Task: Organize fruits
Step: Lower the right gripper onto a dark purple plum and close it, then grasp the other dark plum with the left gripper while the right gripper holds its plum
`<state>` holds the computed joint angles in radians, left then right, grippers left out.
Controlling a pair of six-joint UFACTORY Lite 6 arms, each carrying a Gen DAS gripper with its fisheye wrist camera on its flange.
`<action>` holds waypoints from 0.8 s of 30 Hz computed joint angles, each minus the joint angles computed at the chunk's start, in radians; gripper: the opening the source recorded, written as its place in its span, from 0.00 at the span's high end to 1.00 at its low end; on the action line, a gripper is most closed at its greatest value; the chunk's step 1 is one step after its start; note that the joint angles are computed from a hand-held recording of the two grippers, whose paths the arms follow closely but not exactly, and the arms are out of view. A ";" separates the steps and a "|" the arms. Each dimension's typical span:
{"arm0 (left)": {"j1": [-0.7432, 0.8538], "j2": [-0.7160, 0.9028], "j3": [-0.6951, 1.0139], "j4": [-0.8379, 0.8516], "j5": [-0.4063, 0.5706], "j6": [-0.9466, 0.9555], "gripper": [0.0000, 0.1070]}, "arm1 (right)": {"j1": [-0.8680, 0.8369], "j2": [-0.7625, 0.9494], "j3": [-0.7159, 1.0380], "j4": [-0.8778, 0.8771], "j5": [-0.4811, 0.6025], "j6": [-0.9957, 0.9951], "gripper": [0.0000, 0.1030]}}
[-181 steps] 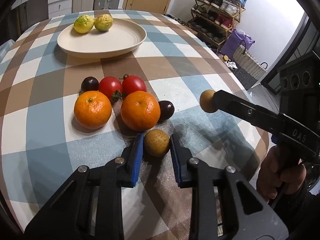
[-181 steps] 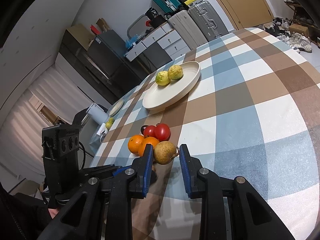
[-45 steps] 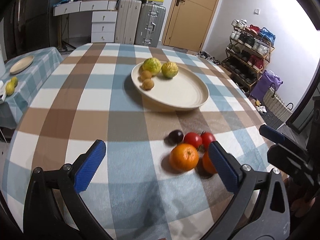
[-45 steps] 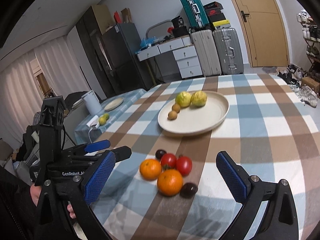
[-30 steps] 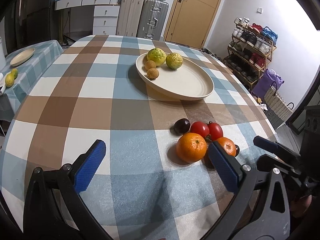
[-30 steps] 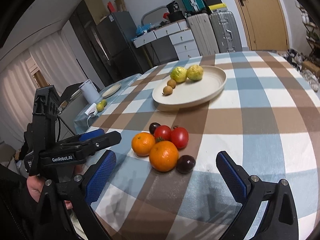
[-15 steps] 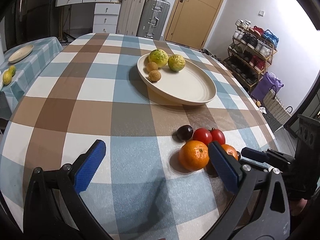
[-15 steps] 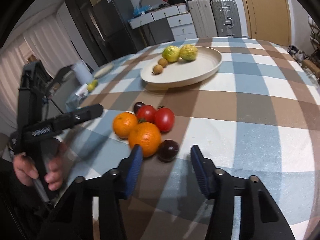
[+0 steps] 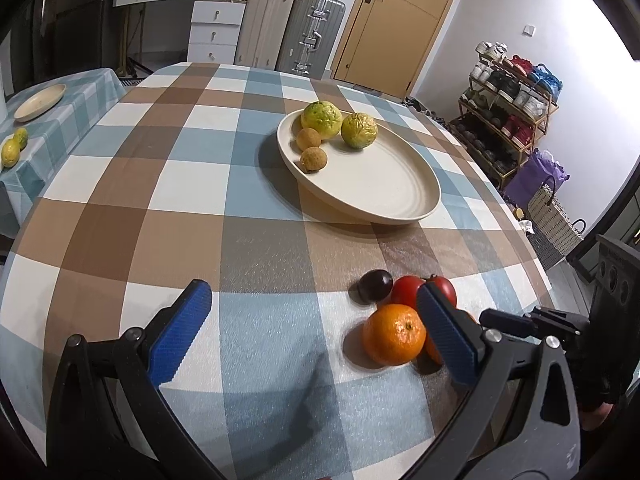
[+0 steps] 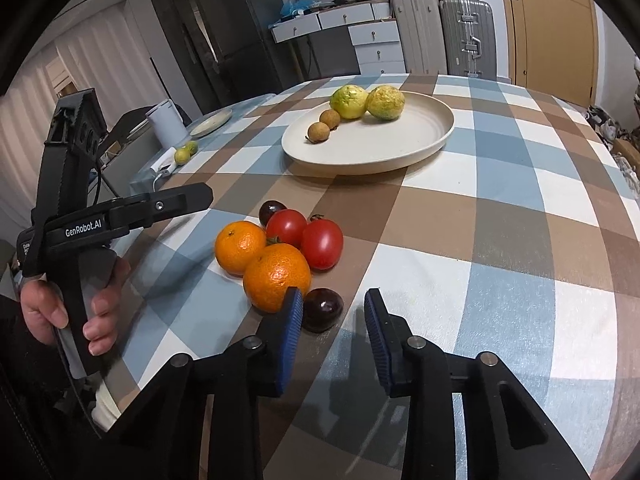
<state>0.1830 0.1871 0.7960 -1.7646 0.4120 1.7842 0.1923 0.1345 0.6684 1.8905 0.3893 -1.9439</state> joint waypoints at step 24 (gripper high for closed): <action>-0.004 0.220 0.268 0.381 0.090 -0.396 0.05 | -0.196 0.152 0.069 -0.203 0.338 0.193 0.79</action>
<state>0.1791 0.4069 1.0638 -1.3836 0.5021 1.3878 -0.0033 0.2865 0.7374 1.6875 0.7278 -1.7509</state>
